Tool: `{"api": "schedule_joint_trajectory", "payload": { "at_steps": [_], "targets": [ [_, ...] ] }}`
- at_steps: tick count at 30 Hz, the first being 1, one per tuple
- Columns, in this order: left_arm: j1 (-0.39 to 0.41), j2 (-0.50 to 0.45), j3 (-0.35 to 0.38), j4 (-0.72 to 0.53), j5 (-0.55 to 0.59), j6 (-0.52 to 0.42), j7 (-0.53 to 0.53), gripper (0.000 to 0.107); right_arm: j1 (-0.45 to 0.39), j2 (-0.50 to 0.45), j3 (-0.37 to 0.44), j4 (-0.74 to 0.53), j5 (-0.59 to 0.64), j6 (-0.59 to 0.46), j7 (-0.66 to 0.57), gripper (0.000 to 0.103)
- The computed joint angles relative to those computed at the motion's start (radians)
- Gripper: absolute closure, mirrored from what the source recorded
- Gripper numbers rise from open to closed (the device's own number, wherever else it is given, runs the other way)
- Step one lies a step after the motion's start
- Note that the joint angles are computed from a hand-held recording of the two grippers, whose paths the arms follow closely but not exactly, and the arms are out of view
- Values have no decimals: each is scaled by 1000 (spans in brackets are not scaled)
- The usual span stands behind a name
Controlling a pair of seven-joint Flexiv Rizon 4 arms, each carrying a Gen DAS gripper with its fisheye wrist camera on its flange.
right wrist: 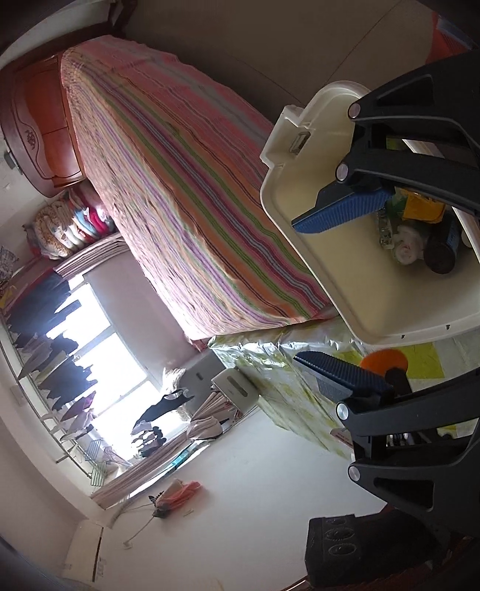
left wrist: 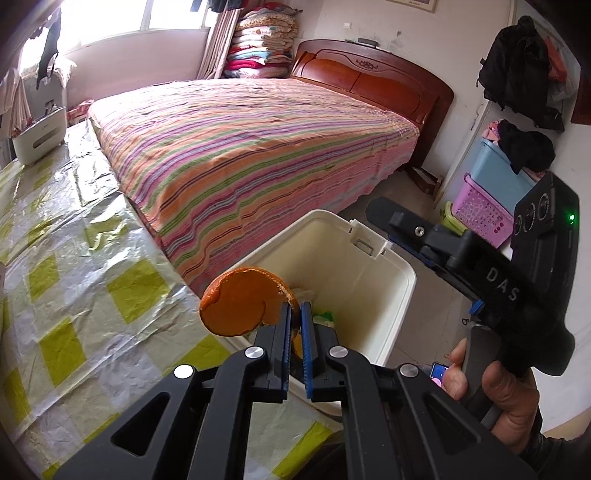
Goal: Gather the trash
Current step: 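Lower the orange peel into the bin and open the left tool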
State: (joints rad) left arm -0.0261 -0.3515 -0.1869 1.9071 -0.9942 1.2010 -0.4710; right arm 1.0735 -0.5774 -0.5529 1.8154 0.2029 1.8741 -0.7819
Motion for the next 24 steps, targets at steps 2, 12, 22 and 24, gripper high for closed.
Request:
{"api": "schedule_joint_trajectory", "payload": {
  "at_steps": [2, 12, 22, 24],
  "targets": [
    [-6, -7, 3, -4, 18, 1, -10, 101, 7, -8, -8, -2, 11, 9, 5, 37],
    [-3, -41, -14, -33, 65, 4, -49, 101, 45, -18, -50, 5, 105, 43, -13, 31],
    [10, -47, -71, -26, -38, 63, 18, 48, 42, -24, -48, 1, 143, 60, -21, 28],
    [11, -36, -121, -10, -177, 145, 130, 32, 36, -25, -39, -7, 140, 54, -26, 28]
  ]
}}
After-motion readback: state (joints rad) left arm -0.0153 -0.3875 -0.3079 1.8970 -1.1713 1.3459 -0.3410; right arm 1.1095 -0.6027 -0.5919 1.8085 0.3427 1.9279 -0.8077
